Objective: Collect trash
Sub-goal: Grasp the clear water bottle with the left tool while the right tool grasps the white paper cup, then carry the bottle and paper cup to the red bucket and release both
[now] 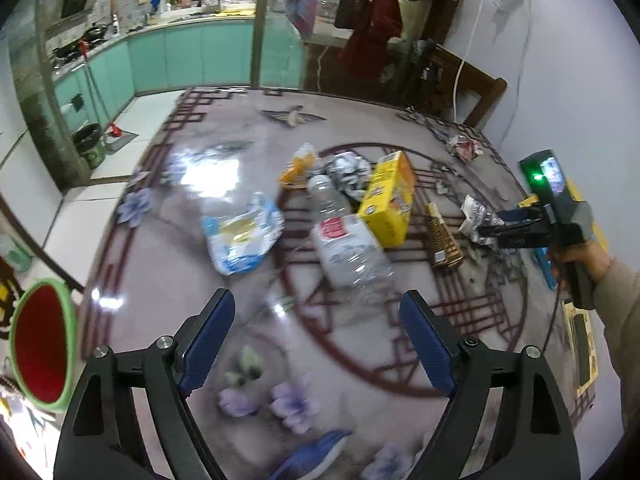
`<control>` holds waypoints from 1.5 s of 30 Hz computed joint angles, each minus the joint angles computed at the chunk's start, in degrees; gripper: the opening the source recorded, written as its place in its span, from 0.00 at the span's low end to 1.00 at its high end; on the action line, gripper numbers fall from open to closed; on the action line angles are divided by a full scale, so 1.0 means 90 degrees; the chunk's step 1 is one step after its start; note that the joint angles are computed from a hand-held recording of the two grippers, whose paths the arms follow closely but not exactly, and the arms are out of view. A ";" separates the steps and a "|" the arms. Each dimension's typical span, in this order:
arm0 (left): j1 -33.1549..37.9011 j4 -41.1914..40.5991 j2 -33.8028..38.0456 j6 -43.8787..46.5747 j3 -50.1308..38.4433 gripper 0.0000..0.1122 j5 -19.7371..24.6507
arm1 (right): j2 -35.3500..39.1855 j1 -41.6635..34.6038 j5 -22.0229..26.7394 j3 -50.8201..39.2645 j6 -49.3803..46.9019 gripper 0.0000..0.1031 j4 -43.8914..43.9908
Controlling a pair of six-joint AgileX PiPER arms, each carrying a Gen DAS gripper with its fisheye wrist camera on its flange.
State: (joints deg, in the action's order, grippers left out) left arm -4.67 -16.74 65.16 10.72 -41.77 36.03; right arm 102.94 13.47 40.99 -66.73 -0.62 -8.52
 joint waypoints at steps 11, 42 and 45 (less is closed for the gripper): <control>-0.0840 0.0427 0.2245 -0.1049 -0.1270 0.76 -0.0521 | -0.0908 -0.0900 -0.1003 0.0919 -0.1131 0.39 0.2524; 0.0665 -0.0877 0.0092 0.1068 0.0048 0.51 0.0378 | -0.3423 0.3644 -0.0273 0.1381 0.7043 0.39 -0.2135; 0.1457 -0.1241 -0.0158 0.1687 0.0181 0.51 0.0723 | -0.3170 0.4185 -0.0104 0.1100 0.7498 0.39 -0.2381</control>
State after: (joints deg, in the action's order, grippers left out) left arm 8.45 -27.91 63.74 25.91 -40.14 42.53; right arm 74.41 51.13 40.05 -56.83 66.86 -29.95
